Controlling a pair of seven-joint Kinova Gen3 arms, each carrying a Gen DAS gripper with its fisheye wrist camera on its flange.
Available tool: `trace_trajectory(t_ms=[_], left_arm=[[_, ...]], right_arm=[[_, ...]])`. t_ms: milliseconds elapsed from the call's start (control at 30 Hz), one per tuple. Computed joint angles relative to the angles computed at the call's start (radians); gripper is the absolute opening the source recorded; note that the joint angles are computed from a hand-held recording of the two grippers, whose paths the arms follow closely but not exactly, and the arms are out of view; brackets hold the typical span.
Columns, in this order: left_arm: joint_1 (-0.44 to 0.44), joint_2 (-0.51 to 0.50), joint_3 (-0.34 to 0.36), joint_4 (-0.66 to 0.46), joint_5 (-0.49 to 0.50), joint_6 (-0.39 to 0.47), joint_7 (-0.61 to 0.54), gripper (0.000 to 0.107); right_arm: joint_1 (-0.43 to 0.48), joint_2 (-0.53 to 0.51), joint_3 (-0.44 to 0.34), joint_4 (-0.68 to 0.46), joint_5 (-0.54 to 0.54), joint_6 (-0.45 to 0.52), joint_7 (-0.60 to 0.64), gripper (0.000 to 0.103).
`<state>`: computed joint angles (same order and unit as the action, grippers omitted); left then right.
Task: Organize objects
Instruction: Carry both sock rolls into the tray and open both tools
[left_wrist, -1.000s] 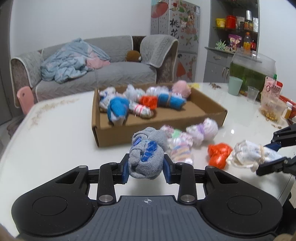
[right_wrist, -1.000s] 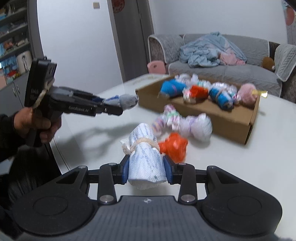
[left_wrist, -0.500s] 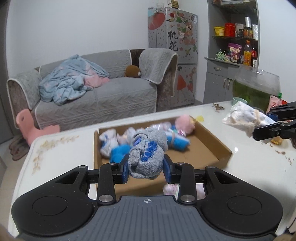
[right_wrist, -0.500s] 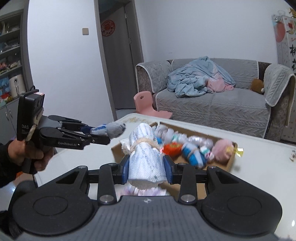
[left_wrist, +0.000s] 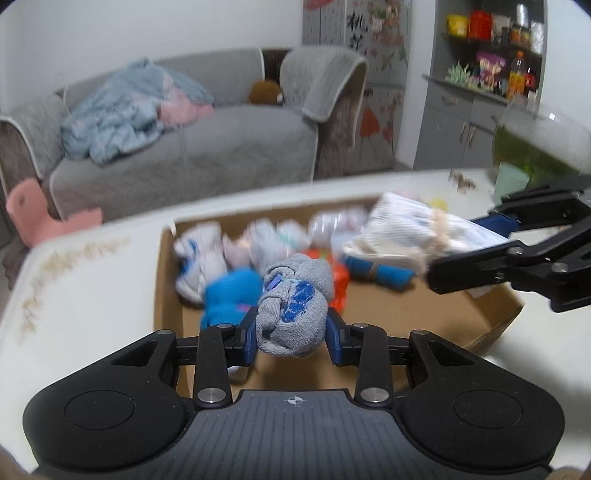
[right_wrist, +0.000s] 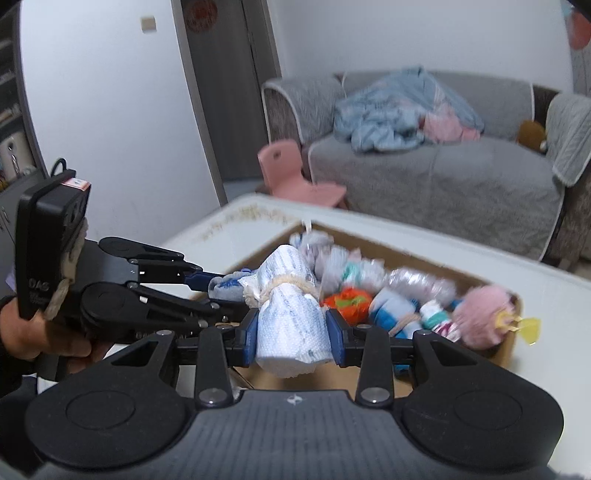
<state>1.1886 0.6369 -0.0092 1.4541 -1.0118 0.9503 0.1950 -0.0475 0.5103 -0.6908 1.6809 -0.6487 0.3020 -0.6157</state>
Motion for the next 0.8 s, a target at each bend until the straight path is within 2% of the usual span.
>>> trace_trajectory(t_ms=[67,233,367,567,800], left_arm=[[-0.019,0.001,0.007,0.019,0.016,-0.021,-0.008,0.042],[-0.024,0.002,-0.002,0.040,0.025,-0.026,-0.009,0.042],[-0.016,0.027,0.006,0.003,0.042,0.028,-0.055,0.042],[-0.012,0.031,-0.004,0.021,0.067,-0.003,-0.017,0.042],[-0.026,0.026,0.002,0.004,0.107,-0.002,-0.037,0.044]], right_arm=[[-0.069,0.016,0.067,-0.027,0.030,0.017,-0.045,0.034],[-0.178,0.036,0.180,-0.079,0.093,0.052,-0.160,0.034],[-0.230,0.030,0.225,-0.089,0.145,0.071,-0.225,0.034],[-0.287,0.028,0.270,-0.089,0.204,0.071,-0.320,0.034],[-0.340,0.050,0.312,-0.118,0.272,0.091,-0.422,0.034]])
